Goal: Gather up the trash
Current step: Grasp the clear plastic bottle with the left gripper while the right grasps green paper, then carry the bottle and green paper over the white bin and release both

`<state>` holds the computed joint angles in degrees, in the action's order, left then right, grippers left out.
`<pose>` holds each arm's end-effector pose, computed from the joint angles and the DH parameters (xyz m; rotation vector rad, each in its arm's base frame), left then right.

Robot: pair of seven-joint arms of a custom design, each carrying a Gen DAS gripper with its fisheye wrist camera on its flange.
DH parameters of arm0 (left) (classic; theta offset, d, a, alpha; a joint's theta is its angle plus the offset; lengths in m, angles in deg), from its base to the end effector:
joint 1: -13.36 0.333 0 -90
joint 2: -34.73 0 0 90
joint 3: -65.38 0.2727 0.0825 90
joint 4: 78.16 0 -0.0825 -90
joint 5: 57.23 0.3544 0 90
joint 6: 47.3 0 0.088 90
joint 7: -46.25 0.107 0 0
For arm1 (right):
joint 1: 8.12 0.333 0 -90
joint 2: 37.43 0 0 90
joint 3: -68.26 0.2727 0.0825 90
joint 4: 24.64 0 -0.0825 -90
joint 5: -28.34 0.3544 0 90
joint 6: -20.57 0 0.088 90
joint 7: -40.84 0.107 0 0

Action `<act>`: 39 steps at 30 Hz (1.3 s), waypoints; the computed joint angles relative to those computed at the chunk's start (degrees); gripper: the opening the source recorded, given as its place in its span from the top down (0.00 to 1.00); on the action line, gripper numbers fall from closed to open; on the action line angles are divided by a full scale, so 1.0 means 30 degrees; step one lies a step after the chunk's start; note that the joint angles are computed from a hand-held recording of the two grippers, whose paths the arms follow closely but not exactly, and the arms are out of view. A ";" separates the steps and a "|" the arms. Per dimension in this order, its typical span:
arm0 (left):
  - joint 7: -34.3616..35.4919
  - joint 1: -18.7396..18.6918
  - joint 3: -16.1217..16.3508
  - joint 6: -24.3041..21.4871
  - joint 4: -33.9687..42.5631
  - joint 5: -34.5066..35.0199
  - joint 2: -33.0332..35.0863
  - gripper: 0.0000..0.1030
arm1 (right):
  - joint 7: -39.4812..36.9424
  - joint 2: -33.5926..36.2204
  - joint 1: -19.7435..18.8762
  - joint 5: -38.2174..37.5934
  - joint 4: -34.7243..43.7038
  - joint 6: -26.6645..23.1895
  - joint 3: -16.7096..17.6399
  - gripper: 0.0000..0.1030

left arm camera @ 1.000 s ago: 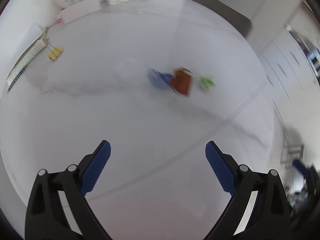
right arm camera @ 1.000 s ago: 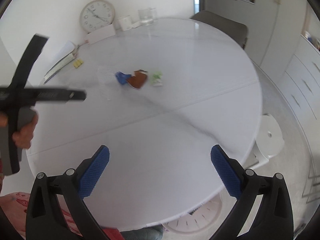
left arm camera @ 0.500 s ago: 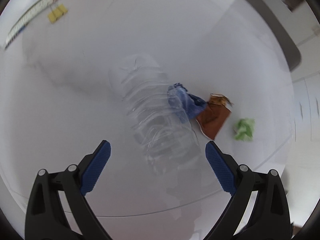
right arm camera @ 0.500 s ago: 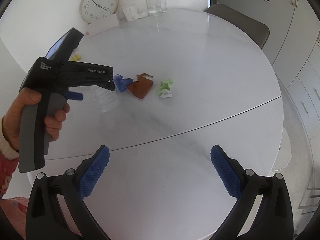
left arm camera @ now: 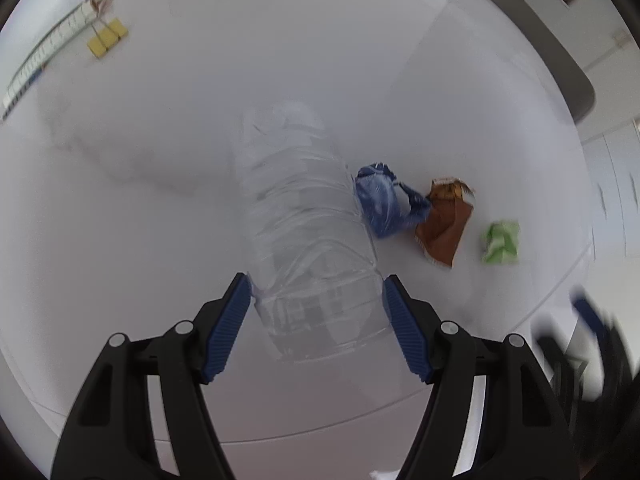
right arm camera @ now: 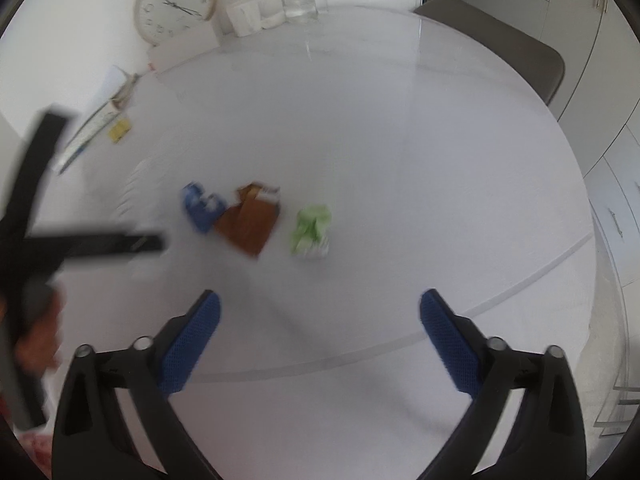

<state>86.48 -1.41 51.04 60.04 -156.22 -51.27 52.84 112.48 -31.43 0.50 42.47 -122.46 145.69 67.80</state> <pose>0.5647 -0.2796 0.5276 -2.5321 1.7532 -0.3104 0.5882 0.0936 0.5244 -2.2401 1.5525 -0.1930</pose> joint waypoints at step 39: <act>0.8913 -0.4558 -0.2638 0.2246 -0.3071 -0.2975 -0.4536 0.39 | 0.1152 -1.6434 -0.6444 -0.0974 -1.2344 -0.3513 -0.1457 0.72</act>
<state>113.22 -15.08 43.12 66.78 -165.44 -60.20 39.23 115.93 -80.73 -18.83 39.54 -159.49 135.15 63.43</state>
